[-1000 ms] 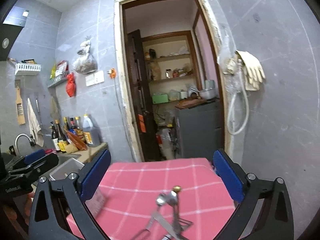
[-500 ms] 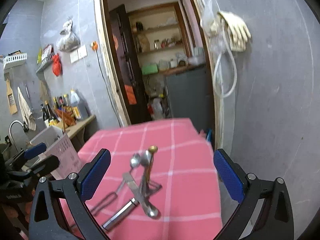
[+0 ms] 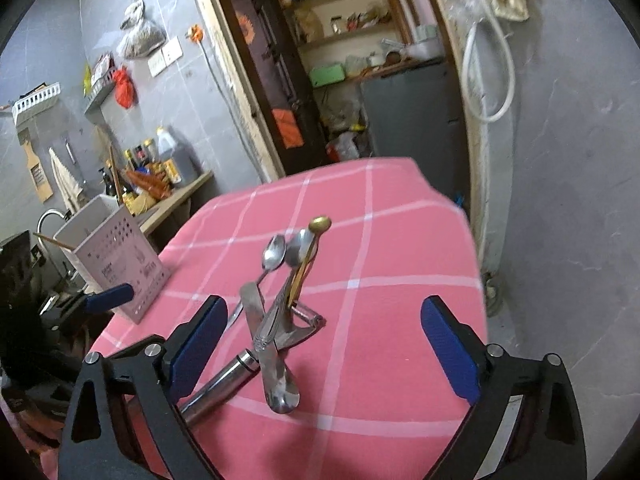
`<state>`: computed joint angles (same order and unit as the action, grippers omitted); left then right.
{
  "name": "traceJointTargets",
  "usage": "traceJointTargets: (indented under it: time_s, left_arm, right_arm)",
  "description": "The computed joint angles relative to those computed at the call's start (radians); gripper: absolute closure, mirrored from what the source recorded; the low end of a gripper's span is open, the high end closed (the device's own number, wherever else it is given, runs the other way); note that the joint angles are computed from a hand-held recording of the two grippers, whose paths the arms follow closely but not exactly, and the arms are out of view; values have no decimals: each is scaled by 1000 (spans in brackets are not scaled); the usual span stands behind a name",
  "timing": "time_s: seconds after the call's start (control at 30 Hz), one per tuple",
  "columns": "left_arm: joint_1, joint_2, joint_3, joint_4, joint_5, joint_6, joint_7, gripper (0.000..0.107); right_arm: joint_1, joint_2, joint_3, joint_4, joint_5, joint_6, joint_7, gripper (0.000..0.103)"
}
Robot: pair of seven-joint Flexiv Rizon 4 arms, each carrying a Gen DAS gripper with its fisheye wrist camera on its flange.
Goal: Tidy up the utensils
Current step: 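Move the left tool to the wire-handled utensil while the right tool reaches the gold spoon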
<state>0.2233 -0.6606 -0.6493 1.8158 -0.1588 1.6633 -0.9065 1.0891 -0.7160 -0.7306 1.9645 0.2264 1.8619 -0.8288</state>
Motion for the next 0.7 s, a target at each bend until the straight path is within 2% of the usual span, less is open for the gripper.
traceJointTargets:
  time_s: [0.07, 0.13, 0.33, 0.5, 0.67, 0.7]
  left_arm:
    - [-27, 1, 34, -20, -19, -52, -6, 5]
    - [-54, 2, 65, -39, -48, -98, -2, 12]
    - [-136, 1, 168, -95, -138, -249, 15, 40]
    - [-180, -4, 221, -127, -195, -344, 49, 62]
    - [-178, -1, 212, -121, -283, -376, 113, 73]
    - [-177, -1, 209, -119, -302, -380, 126, 76]
  right_arm:
    - [-57, 8, 65, -23, -25, -8, -3, 21]
    - [-111, 13, 125, -47, -53, -24, -3, 27]
    - [-257, 17, 283, -113, -147, -62, 1, 37]
    - [-348, 6, 367, -162, -218, -86, 9, 47]
    - [-506, -25, 528, -261, -314, -142, -9, 50]
    - [-556, -30, 585, -280, -344, -151, -8, 53]
